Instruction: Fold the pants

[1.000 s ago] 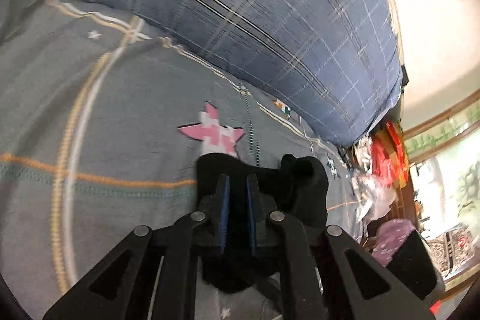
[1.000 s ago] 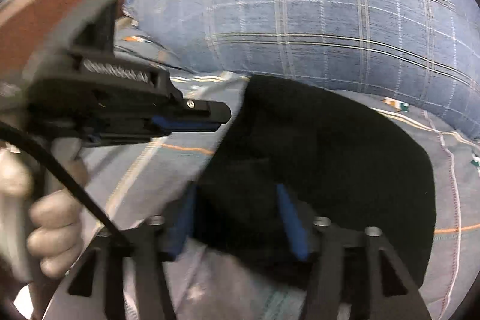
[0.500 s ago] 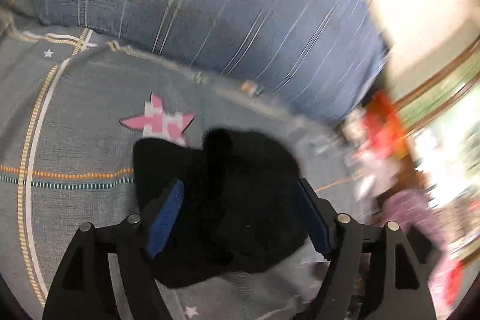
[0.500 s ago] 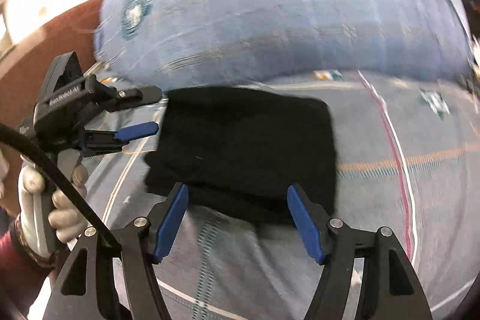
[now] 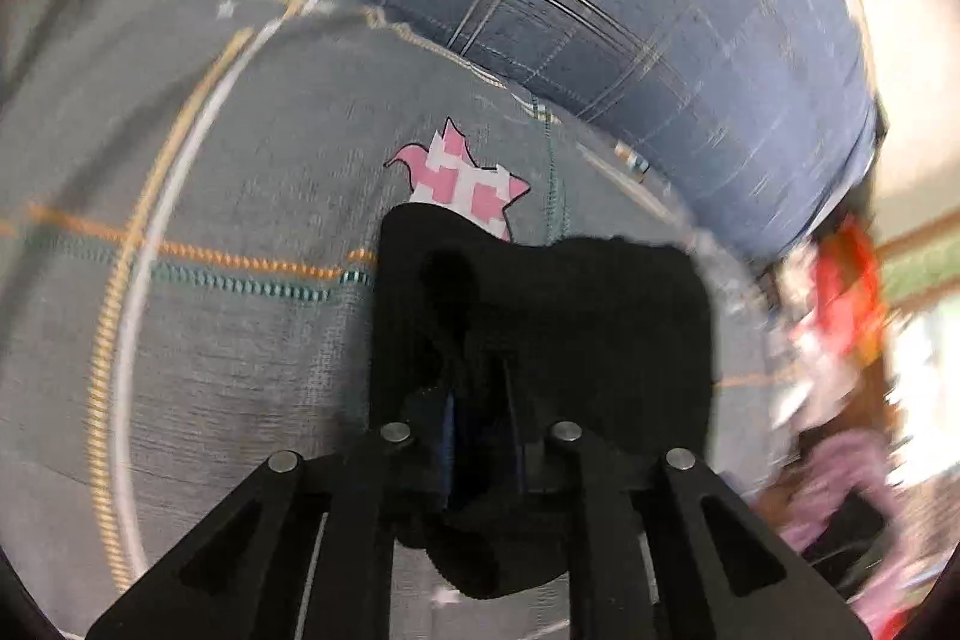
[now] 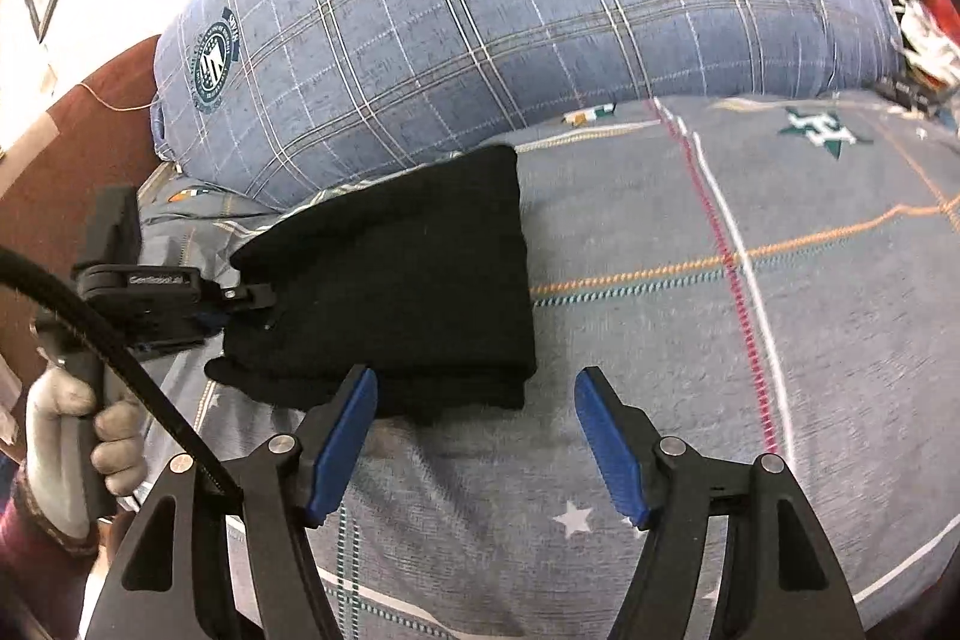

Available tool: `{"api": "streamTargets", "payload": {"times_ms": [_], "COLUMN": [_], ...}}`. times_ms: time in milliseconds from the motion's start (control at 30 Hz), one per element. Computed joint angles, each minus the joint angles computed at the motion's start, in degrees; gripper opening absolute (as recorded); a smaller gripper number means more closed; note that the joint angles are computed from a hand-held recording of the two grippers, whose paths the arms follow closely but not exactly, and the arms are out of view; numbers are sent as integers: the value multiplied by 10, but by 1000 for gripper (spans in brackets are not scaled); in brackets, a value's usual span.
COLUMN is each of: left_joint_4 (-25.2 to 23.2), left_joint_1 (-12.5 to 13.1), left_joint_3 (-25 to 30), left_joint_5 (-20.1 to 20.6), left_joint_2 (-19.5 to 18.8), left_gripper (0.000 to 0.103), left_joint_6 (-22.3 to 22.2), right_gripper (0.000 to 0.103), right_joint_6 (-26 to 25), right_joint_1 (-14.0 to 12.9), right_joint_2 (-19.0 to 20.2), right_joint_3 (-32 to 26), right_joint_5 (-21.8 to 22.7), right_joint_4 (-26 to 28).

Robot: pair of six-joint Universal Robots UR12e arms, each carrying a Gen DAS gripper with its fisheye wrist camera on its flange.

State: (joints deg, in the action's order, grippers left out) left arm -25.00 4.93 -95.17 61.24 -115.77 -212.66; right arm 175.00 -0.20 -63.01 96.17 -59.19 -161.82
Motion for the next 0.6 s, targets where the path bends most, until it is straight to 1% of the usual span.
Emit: {"api": "streamTargets", "payload": {"times_ms": [33, 67, 100, 200, 233, 267, 300, 333, 367, 433, 500, 533, 567, 600], "left_joint_4": [16, 33, 51, 97, 123, 139, 150, 152, 143, 111, 73, 58, 54, 57], "left_joint_1": [8, 15, 18, 17, 14, 11, 7, 3, -1, -11, -15, -16, -17, -18], "left_joint_3": [-6, -13, -20, -39, -43, -44, -39, -28, -15, 9, 31, 36, 39, 39], "left_joint_5": [-32, -54, -56, -23, -12, -8, -10, -15, -20, -10, 1, 10, 19, 32], "left_joint_2": [-1, 0, 7, 32, 37, 40, 40, 33, 25, 11, -9, -18, -25, -29], "left_gripper": [17, 18, 20, 21, 22, 26, 33, 37, 41, 41, 41, 41, 38, 28], "left_joint_6": [-22, -38, -47, -43, -40, -36, -31, -26, -18, -11, -16, -23, -27, -28], "right_gripper": [74, 74, 74, 74, 74, 74, 74, 74, 74, 74, 74, 74, 74, 74], "right_joint_6": [-1, -3, -4, -6, -3, 0, 7, 11, 12, 24, 37, 49, 60, 70], "right_joint_1": [0, 0, -1, -4, -4, -4, -4, -3, -3, 0, 5, 8, 11, 14], "right_joint_2": [0, -2, -2, -2, 0, 3, 9, 16, 24, 50, 77, 92, 105, 122], "right_joint_3": [0, 0, -1, -9, -17, -22, -36, -50, -66, -113, -157, -182, -201, -227], "right_joint_5": [3, 5, 6, 6, 10, 13, 23, 42, 65, 118, 149, 155, 157, 156], "right_joint_4": [2, 0, -2, -13, -14, -13, -8, 4, 23, 75, 126, 153, 172, 202]}}
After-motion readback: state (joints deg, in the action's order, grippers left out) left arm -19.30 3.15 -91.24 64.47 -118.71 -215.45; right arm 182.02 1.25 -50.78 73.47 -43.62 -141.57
